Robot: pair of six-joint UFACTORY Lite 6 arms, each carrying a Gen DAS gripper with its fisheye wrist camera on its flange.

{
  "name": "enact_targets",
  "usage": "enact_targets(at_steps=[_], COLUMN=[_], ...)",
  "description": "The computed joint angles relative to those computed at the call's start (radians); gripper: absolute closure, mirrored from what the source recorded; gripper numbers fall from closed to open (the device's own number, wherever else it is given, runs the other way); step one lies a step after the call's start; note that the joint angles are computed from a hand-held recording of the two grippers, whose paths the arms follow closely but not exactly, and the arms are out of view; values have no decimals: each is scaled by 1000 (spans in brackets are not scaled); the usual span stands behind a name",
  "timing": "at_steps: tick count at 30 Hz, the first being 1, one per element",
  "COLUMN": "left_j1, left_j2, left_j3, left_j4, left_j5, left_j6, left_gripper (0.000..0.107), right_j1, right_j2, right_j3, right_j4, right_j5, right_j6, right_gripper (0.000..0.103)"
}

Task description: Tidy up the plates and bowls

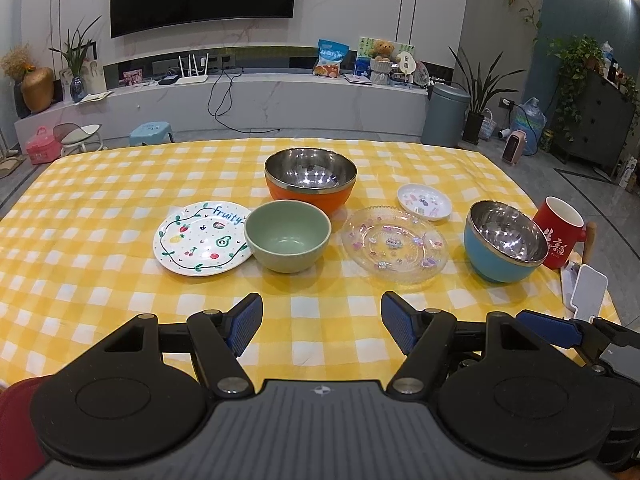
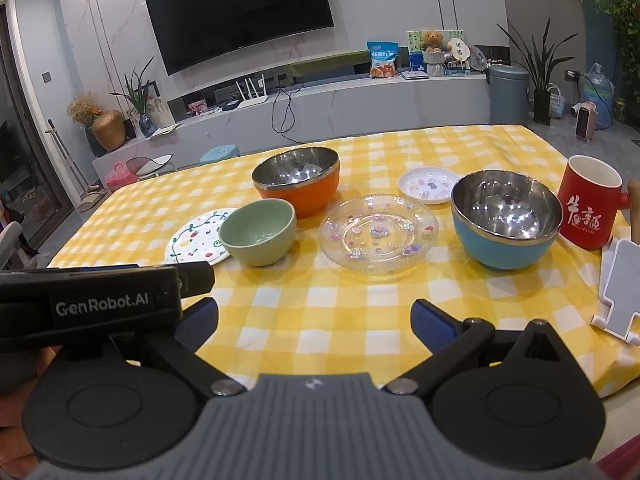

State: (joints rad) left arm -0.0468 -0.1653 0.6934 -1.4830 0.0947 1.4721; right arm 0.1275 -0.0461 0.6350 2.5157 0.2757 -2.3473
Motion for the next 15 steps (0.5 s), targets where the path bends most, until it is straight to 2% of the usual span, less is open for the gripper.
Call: enact_targets(at_steps=[6, 11, 15], left_j1=[2, -18, -17], left_j2=[-3, -6, -1], left_j3=[-4, -7, -3], left_j4=[-10, -49, 73], left_j5=[7, -29, -31], left_j6=[10, 46, -76], left_gripper=[27, 27, 27], right_j1=[-7, -8, -1], right_j2=[0, 5, 11], right_j3=[1, 1, 7], right_j4=[-13, -17, 8], right_j5=[-4, -7, -16], right_j6=[9, 19, -3], right_gripper=[3, 3, 3])
